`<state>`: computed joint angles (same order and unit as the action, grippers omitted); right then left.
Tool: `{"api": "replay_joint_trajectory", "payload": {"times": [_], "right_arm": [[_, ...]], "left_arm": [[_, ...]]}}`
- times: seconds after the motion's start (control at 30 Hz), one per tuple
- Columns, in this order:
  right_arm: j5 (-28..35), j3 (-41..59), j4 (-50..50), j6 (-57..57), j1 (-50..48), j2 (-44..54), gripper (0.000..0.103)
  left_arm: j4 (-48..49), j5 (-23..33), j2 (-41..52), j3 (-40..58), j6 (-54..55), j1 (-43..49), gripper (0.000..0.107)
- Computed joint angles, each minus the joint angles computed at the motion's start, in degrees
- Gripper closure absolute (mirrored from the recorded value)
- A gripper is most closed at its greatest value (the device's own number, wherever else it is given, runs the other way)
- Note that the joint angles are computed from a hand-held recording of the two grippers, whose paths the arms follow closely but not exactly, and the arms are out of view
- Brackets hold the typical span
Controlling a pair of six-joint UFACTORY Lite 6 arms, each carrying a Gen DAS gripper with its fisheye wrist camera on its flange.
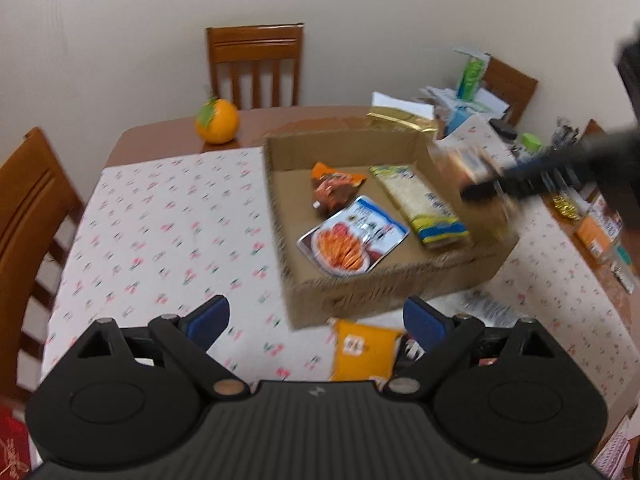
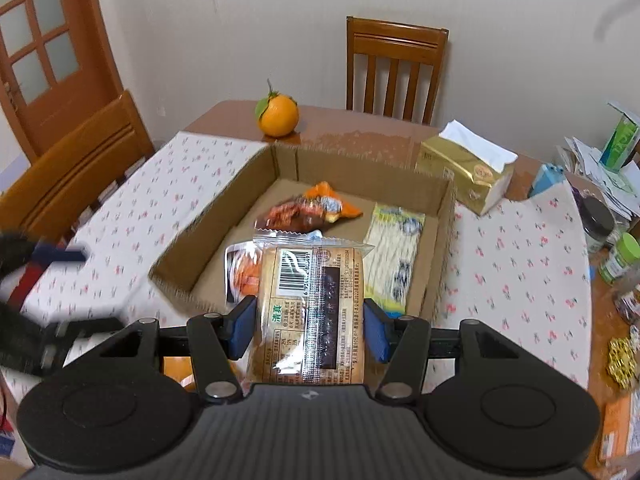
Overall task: Organize snacks
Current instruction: 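Carry both bags into the box and release them, then grasp the yellow cake packet with the left gripper while the right gripper grasps the clear squid packet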
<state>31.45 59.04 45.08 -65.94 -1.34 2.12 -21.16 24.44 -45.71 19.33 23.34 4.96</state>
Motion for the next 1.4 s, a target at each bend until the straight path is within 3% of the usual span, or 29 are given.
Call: {"api": "replay_joint_trajectory", "payload": {"times": [0.23,0.3,0.33,0.47,0.6,0.87,1.13,1.4], "right_arm": [[-6.06,16.91,-2.87,7.14,6.30,17.48,0.042],[-7.69,20.73,-6.37,12.01,7.57,21.48,0.038],[-8.57,21.10,-8.01,14.28,7.87,22.09,0.030],[-12.71,11.73,-2.45,8.39,7.15,14.73,0.000],[-15.64,-0.14,-0.65,5.19,5.82,3.87,0.000],[-17.24,-18.18,-6.95,14.86,1.23,-10.67,0.000],[-20.90,-27.99,-7.98,17.40,0.82,-12.14,0.000],[-22.15,-27.64,3.57,4.81,0.47,-7.05,0.000]], "left_arm": [[4.14,4.62,-7.84,-3.07,-2.04,4.93,0.013],[4.01,5.46,-8.36,-3.30,-1.59,6.54,0.013],[3.33,6.07,-8.94,-3.54,-0.54,7.58,0.013],[0.54,7.69,-10.67,-4.42,3.98,10.61,0.013],[-1.86,7.48,-9.61,-5.01,6.68,10.24,0.013],[3.51,4.01,-7.94,-5.62,-0.44,-0.08,0.013],[10.97,1.99,-6.94,-7.21,-10.78,-8.97,0.013],[18.45,-0.83,-2.92,-7.50,-21.09,-14.26,0.013]]}}
